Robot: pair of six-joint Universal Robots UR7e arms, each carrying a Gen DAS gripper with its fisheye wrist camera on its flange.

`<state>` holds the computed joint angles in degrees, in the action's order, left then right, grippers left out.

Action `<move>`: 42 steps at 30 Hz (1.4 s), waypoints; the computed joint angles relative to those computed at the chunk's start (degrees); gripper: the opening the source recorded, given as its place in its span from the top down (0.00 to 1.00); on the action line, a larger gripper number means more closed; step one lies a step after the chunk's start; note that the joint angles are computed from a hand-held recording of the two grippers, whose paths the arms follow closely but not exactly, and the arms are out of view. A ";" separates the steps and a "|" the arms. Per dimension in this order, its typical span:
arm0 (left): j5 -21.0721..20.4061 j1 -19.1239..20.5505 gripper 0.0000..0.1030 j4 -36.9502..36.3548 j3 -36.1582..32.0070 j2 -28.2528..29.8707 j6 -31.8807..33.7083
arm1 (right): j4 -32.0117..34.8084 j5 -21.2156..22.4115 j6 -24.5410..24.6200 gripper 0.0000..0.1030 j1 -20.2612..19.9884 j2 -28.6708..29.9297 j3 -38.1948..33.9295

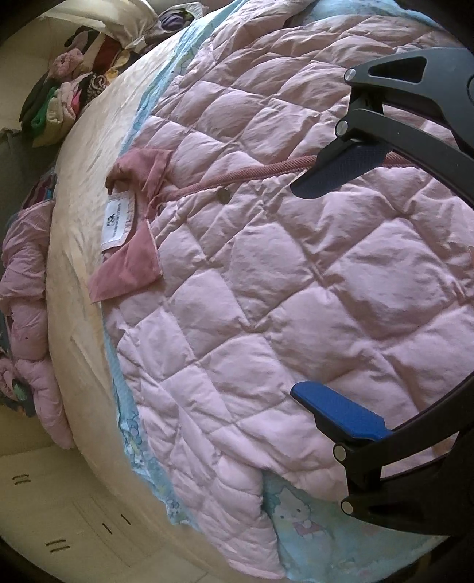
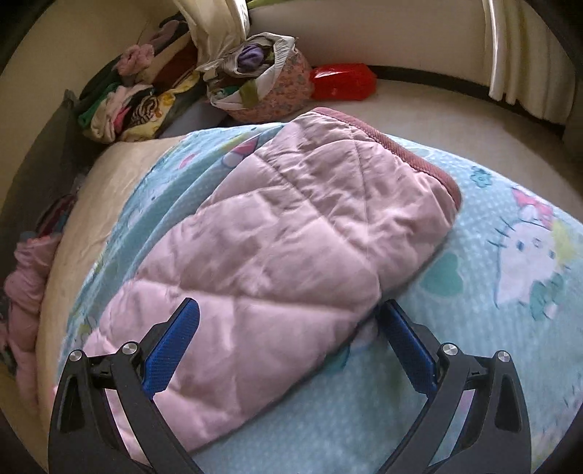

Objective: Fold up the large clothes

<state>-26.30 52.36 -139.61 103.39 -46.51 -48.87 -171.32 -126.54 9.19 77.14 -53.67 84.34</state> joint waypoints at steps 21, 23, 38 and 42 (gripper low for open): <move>4.17 -3.49 0.09 -0.55 5.61 -10.15 -3.86 | -9.82 23.20 -17.39 0.81 10.71 -2.71 1.00; 4.26 -3.81 0.09 -0.67 6.15 -11.12 -3.93 | -8.77 24.45 -18.86 0.81 12.79 -2.04 0.23; 4.55 -4.91 0.09 -2.72 11.97 -20.29 -1.78 | -0.18 28.31 -28.21 0.81 25.25 7.52 -7.15; 2.74 -4.00 0.09 -8.54 13.40 -21.34 2.17 | 1.20 28.93 -29.39 0.82 27.35 10.45 -7.73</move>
